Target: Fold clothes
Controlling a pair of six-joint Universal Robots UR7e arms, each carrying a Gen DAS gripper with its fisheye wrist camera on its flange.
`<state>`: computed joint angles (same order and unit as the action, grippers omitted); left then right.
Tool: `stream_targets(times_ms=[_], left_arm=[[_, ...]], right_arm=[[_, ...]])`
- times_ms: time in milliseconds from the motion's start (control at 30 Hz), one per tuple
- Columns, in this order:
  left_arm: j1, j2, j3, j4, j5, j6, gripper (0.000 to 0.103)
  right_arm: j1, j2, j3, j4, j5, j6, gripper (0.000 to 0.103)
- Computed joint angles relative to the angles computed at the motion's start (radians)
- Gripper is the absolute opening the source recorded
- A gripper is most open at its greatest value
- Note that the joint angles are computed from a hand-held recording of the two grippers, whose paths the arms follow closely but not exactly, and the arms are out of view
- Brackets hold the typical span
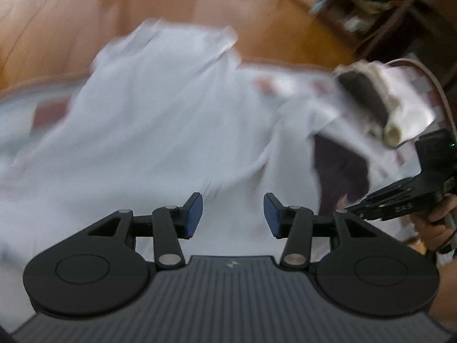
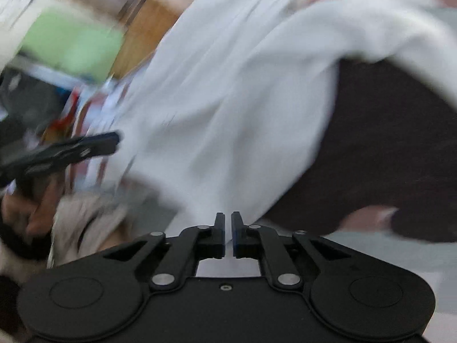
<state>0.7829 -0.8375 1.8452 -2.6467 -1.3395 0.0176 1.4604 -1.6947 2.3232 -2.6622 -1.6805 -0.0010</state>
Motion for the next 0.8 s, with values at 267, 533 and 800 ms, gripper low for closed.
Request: stream_targets(times_ms=[267, 533, 800], left_arm=[[-0.086, 0.307, -0.238, -0.009, -0.004, 0.127, 0.063], [-0.084, 0.353, -0.196, -0.089, 0.065, 0.158, 0.071], [-0.068, 0.36, -0.21, -0.032, 0.035, 0.142, 0.083]], right_arm=[[-0.113, -0.297, 0.169, -0.229, -0.19, 0.136, 0.044], [-0.359, -0.582, 0.319, -0.329, -0.182, 0.302, 0.055], [-0.417, -0.569, 0.355, -0.448, -0.289, 0.432, 0.057]])
